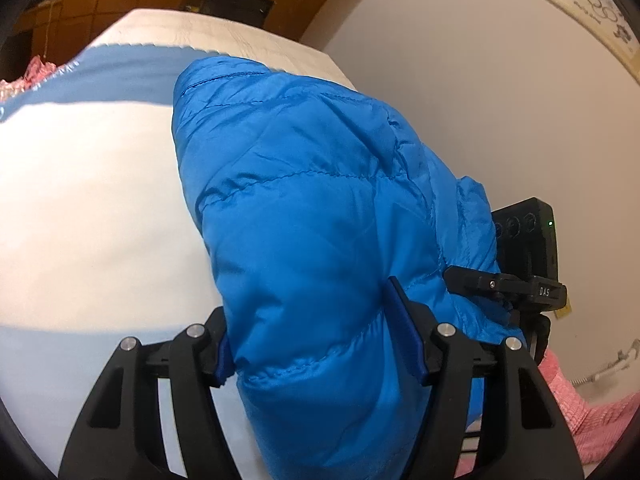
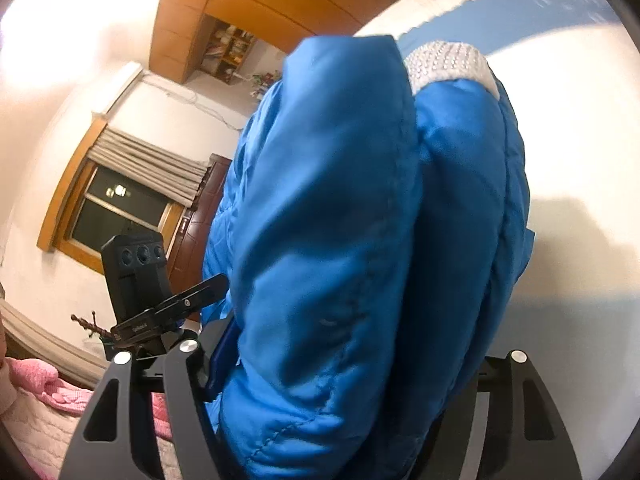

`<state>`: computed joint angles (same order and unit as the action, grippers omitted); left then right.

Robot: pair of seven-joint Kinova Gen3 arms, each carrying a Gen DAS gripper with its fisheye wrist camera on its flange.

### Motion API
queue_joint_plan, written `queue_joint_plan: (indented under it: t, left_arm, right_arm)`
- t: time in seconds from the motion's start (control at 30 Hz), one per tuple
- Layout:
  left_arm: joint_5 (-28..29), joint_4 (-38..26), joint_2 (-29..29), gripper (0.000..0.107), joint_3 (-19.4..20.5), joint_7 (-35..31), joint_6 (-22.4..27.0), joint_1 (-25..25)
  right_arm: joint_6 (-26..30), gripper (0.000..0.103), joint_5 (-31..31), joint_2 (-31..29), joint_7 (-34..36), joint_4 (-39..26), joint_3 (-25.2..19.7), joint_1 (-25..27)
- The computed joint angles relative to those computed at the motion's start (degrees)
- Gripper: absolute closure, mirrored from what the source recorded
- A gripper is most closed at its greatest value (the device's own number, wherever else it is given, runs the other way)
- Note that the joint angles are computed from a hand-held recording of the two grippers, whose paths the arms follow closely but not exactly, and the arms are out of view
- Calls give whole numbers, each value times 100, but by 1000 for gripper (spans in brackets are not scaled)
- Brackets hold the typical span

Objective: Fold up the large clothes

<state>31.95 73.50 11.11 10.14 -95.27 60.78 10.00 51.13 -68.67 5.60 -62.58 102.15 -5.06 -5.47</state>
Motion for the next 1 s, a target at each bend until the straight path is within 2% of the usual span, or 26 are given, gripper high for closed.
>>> queue_joint_plan:
  t: [0.13, 0.33, 0.57, 0.6, 0.73, 0.8, 0.97, 1.0]
  left_arm:
    - [-70, -258, 252, 44, -84, -31, -34, -151]
    - [-433, -709, 724, 44, -132, 156, -164, -270]
    - [-591, -1037, 1457, 43, -33, 410, -101, -457]
    - [-596, -1040, 1539, 38, -91, 449, -71, -427]
    - [-384, -777, 1615, 33, 66, 194, -318, -630]
    - [-499, -971, 1672, 32, 25, 314, -167, -577]
    - [-967, -1480, 1804, 31, -139, 577, 221, -442]
    - [-1020, -1385, 1689, 31, -140, 562, 206, -442]
  right_arm:
    - [91, 33, 367, 593, -170, -862, -99, -52]
    - [80, 33, 808, 1560, -502, -1958, -500, -53]
    - [327, 33, 1631, 2522, -1358, -3096, -737, -144]
    - [399, 32, 1793, 2651, -1577, -3225, -731, -186]
    - [244, 28, 1850, 2829, -1744, -3181, -1016, -44]
    - [236, 26, 1947, 2788, -1845, -3163, -1053, -14]
    - [613, 25, 2528, 2801, -2581, -3701, -888, -183]
    - [624, 20, 2616, 2750, -2673, -3726, -854, -213]
